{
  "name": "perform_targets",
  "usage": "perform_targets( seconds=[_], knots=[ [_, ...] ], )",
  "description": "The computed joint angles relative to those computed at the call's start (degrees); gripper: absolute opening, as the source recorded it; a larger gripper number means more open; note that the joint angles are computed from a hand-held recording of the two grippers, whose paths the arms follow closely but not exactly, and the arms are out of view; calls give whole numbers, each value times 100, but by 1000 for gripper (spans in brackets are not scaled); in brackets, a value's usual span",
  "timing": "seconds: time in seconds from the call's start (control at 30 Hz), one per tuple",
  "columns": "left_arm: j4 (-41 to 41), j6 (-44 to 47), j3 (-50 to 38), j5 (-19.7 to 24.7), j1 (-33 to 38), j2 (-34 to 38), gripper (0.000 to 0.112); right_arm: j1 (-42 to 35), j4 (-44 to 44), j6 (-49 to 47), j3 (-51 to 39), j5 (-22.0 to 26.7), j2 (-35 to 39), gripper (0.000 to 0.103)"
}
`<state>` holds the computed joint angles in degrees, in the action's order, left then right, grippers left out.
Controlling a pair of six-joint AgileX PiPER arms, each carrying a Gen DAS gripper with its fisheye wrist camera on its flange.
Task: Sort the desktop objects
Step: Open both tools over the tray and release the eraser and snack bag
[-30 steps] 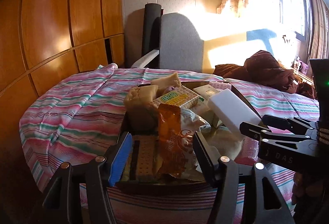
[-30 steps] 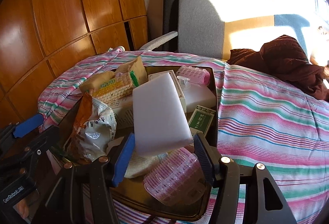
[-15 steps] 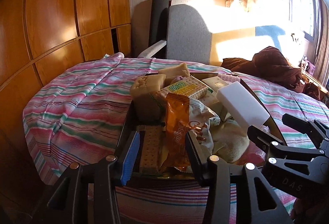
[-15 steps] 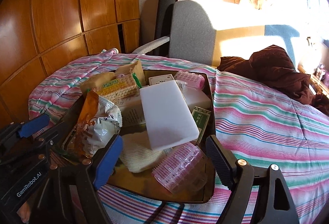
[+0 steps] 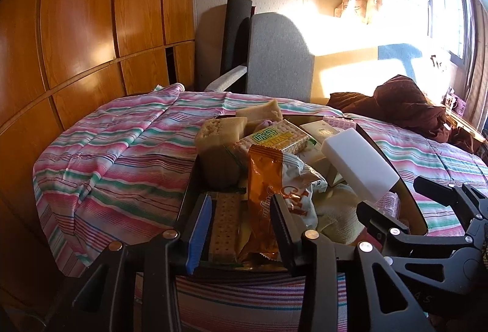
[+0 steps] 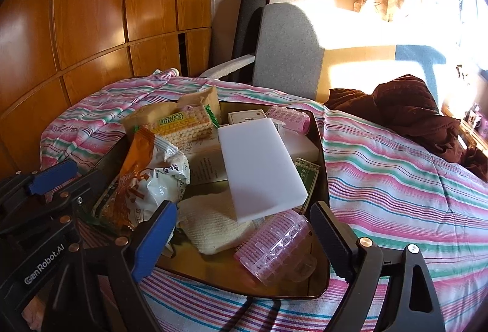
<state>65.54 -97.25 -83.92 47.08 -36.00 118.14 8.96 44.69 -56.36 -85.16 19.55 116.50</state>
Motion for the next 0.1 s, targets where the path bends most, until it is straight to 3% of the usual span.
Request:
perform_targets(
  seconds=[0.1],
  knots=[
    [-95, 102, -32, -31, 14, -8, 40, 27, -23, 0, 33, -71, -20, 90]
  ],
)
